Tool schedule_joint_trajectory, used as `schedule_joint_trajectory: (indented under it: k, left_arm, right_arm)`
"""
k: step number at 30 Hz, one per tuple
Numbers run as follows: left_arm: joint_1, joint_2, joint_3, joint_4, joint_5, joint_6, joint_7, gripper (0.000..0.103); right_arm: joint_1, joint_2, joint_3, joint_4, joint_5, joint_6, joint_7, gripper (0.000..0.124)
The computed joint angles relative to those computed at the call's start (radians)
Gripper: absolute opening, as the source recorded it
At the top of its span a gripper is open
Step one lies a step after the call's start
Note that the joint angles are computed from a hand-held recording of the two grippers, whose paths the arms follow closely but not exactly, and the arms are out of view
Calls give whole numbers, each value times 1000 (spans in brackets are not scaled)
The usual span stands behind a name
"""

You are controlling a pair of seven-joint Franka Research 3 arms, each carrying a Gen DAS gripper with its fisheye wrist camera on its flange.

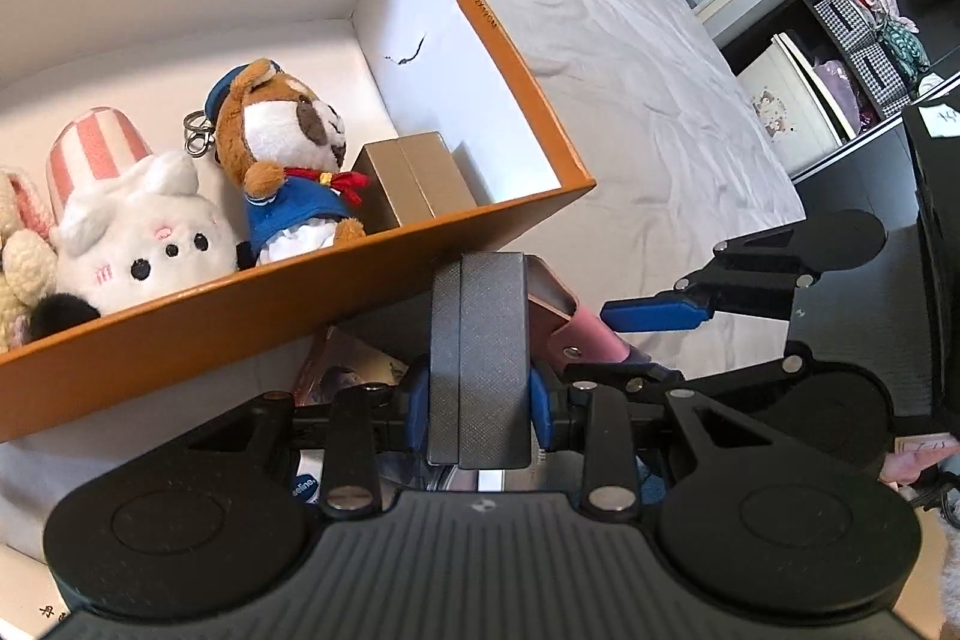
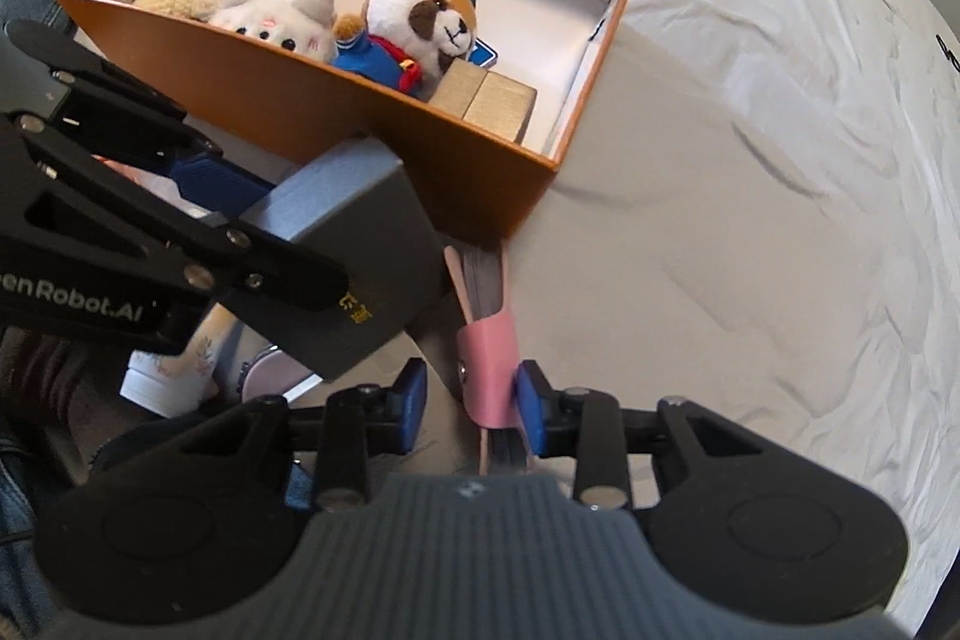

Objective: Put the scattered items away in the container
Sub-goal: 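Lift the pink case and dark grey box and carry both over the orange box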

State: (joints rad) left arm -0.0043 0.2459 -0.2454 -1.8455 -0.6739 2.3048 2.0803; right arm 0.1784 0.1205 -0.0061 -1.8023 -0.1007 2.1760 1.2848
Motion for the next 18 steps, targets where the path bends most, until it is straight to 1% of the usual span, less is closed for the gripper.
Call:
schedule_joint_trajectory:
  k: [4, 5, 6, 8, 13, 18]
  left_arm:
    - [-4, -12, 4, -12, 19, 14, -6, 38]
    - [-3, -14, 5, -13, 22, 13, -8, 38]
    - [-1, -16, 6, -15, 20, 11, -6, 38]
    - [3, -23, 8, -20, 14, 7, -2, 38]
    - [16, -40, 14, -27, -21, -8, 34, 38]
    - [25, -72, 28, -34, -61, -38, 80, 38]
  right_arm:
    - [1, 20, -1, 7, 2, 17, 5, 34]
    - [1, 26, -2, 10, 1, 19, 9, 32]
    - [2, 30, -4, 10, -4, 21, 15, 27]
    - [2, 27, -5, 5, -2, 28, 17, 26]
    - [0, -28, -6, -36, -24, 38, 29, 24]
    - [-16, -106, -4, -67, -13, 39, 88, 23]
